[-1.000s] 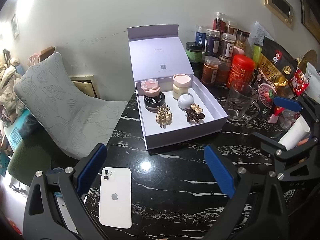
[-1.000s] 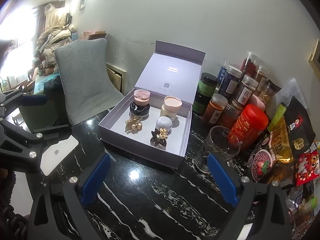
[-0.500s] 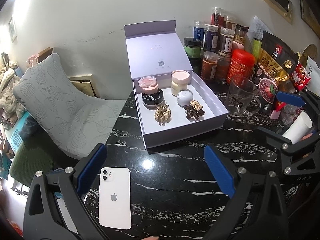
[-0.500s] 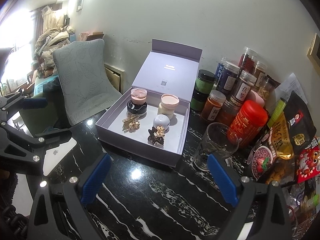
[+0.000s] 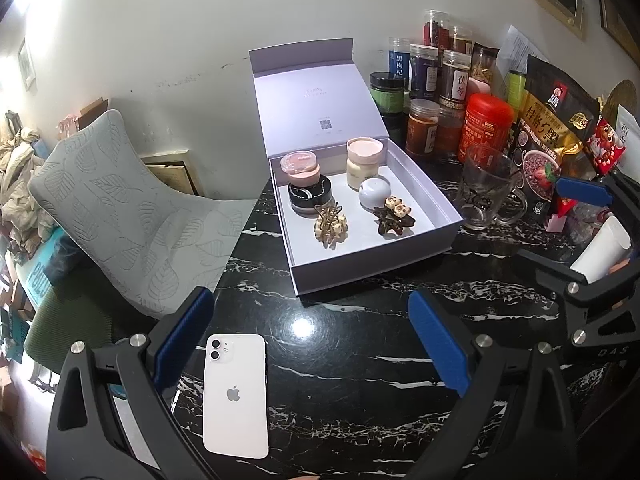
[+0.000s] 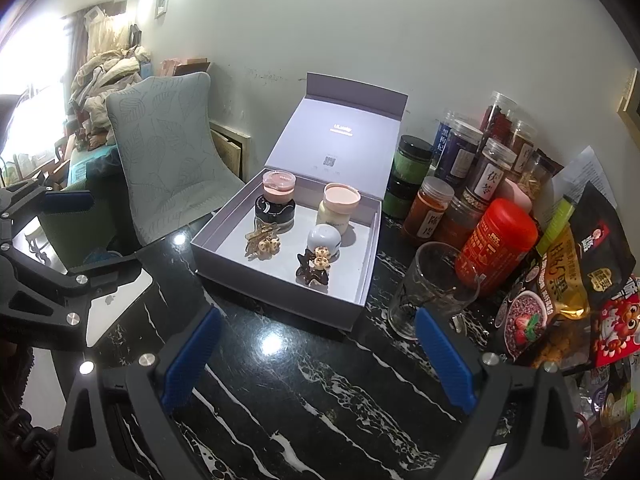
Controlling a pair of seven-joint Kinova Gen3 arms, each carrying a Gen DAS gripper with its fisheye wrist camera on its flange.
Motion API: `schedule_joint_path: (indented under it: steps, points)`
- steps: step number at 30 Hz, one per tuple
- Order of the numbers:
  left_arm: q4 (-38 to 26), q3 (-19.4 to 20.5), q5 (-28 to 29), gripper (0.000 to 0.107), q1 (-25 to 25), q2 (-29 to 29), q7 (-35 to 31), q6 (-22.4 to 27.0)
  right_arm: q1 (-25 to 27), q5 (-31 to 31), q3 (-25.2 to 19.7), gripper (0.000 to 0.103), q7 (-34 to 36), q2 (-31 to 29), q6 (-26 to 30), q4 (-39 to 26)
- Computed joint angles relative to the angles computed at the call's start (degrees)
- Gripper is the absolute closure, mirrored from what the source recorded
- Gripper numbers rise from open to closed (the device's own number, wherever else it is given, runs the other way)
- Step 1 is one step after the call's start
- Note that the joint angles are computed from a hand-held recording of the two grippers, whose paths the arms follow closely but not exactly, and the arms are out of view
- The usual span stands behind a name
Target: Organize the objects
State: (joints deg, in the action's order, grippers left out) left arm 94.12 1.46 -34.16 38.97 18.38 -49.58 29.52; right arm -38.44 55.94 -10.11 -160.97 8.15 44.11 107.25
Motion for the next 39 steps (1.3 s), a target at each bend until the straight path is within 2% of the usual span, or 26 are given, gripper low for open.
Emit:
schedule_joint_path:
  steps: [19,24,39]
  points:
    - [-0.3,-0.1,-0.4,0.009,0.3,0.7,0.2,0.3,0.3,-1.1,0.4,0.005,0.9,0.6,-0.1,-0.4]
    - [-0.8,0.9,2.1,0.009,-0.9,1.0,-1.9,0.7,0.5,-1.6,0.6,0.005,1.5,0.7,-0.3,-0.6]
    - [0.0,-0.3,1.5,0.009,0.5,0.7,-0.8,-0.3,0.3,-1.7,0.8,0.005,1.7,0.8,-0.5,-0.5]
